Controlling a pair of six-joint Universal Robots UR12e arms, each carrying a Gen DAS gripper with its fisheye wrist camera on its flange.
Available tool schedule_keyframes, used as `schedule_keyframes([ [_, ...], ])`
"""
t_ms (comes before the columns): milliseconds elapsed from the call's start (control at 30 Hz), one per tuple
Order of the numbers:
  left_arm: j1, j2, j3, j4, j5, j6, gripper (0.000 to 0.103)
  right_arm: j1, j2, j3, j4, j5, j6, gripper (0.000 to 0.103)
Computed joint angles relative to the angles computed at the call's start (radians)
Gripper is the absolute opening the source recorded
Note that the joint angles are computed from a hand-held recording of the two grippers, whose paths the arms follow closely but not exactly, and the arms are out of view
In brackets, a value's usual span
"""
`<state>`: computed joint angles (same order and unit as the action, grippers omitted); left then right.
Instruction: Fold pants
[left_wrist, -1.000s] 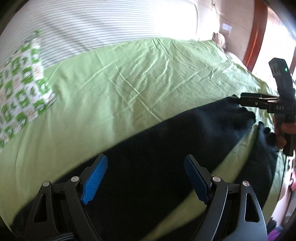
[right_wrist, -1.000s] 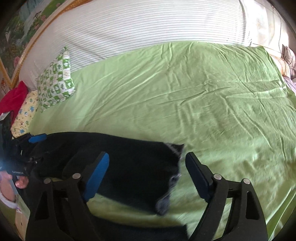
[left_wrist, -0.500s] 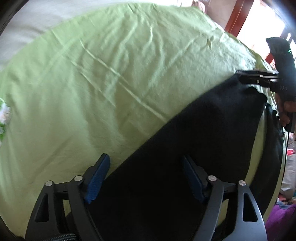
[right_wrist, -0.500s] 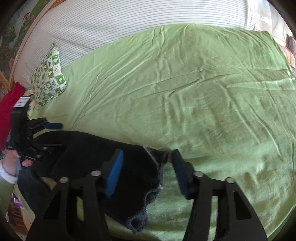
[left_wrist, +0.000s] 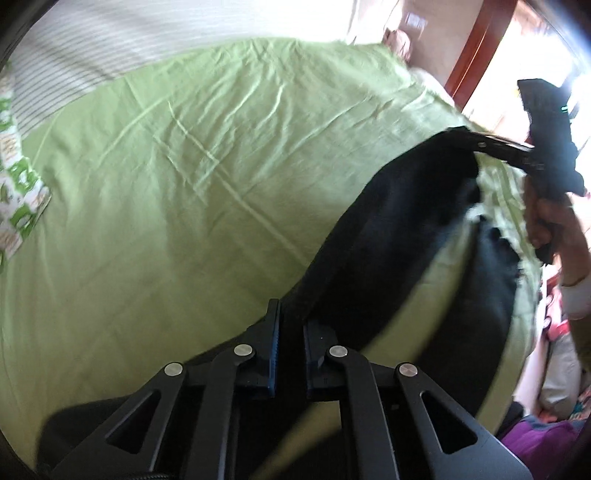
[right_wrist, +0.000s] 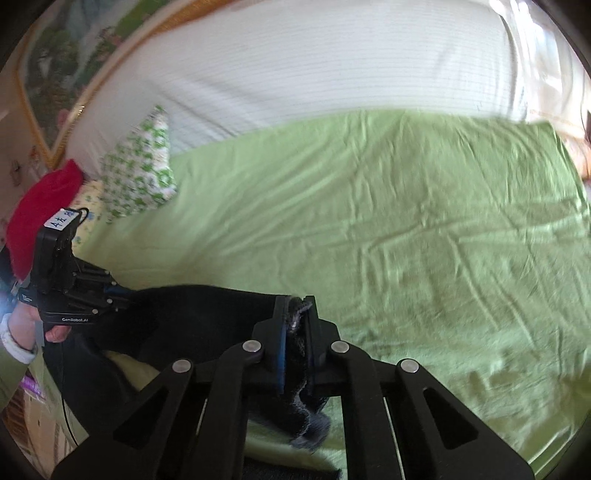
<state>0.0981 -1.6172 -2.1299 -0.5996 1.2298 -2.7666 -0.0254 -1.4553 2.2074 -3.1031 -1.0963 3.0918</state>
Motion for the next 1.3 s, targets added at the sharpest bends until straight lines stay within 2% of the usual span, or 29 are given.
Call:
schedule_keyframes([
  [233, -0.010, 0.117, -0.090, 0.036, -0.092, -0.055, 0.005, -0.034, -0.050, 0.045, -0.065, 0.080, -0.101, 0.008],
  [500, -0.040, 0.160, -0.166, 0.078, -0.114, -0.097, 0.005, -0.113, -0.101, 0.160, -0.136, 0.248, -0.259, 0.008],
  [567, -0.040, 0.164, -0.183, 0.081, -0.127, -0.112, 0.005, -0.125, -0.115, 0.188, -0.134, 0.255, -0.296, 0.008],
  [667, -0.043, 0.174, -0.204, 0.091, -0.142, -0.126, 0.005, -0.151, -0.143, 0.224, -0.075, 0.280, -0.371, 0.008],
  [800, -0.054, 0.188, -0.230, 0.101, -0.139, -0.141, 0.005, -0.162, -0.189, 0.250, 0.056, 0.274, -0.494, 0.008],
  [967, -0.052, 0.196, -0.254, 0.111, -0.152, -0.162, 0.005, -0.136, -0.227, 0.268, 0.155, 0.164, -0.610, 0.008],
  [1067, -0.045, 0.209, -0.272, 0.133, -0.177, -0.177, 0.005, -0.144, -0.236, 0.279, 0.150, 0.154, -0.611, 0.007],
  [1167, -0.044, 0.220, -0.286, 0.152, -0.201, -0.182, 0.005, -0.177, -0.252, 0.296, 0.106, 0.188, -0.571, 0.007],
  [1300, -0.070, 0.199, -0.297, 0.178, -0.163, -0.191, 0.005, -0.161, -0.253, 0.293, 0.120, 0.135, -0.575, 0.007],
])
